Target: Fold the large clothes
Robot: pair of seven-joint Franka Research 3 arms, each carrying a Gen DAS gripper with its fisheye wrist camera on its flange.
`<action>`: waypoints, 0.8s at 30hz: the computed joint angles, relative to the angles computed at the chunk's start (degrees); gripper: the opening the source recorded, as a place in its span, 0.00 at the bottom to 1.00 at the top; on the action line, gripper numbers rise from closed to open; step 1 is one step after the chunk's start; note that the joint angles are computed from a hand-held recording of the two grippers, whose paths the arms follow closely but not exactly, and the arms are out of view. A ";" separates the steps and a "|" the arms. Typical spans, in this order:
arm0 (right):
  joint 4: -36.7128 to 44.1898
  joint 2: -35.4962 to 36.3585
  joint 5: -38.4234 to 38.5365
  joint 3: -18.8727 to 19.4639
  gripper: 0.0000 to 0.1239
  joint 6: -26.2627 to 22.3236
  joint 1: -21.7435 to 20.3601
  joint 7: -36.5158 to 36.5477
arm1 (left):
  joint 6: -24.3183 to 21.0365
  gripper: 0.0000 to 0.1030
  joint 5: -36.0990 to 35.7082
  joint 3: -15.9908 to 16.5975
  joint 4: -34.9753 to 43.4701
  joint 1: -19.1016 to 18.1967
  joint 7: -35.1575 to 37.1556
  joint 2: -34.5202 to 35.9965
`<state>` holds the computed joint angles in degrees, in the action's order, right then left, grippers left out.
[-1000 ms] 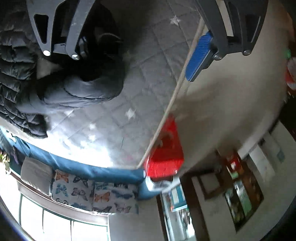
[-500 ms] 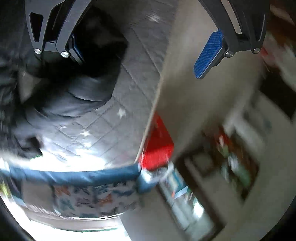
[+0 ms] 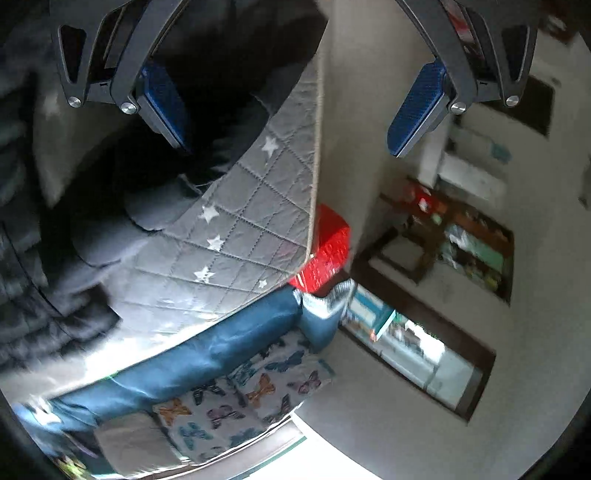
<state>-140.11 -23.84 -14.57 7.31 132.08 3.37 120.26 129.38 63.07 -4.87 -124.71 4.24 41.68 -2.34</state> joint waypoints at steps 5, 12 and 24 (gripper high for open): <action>0.87 1.49 -1.99 0.83 0.17 1.20 -0.35 1.39 | -4.47 1.00 -1.87 1.66 6.49 1.06 -2.89 4.63; -0.04 0.66 -4.38 0.48 0.17 2.94 -0.48 2.83 | -16.38 1.00 -6.51 6.01 7.39 5.11 -14.31 6.11; -1.55 -1.80 5.07 -1.98 0.21 6.35 0.13 1.76 | -3.49 1.00 -7.64 4.60 -13.79 10.87 -17.55 -17.78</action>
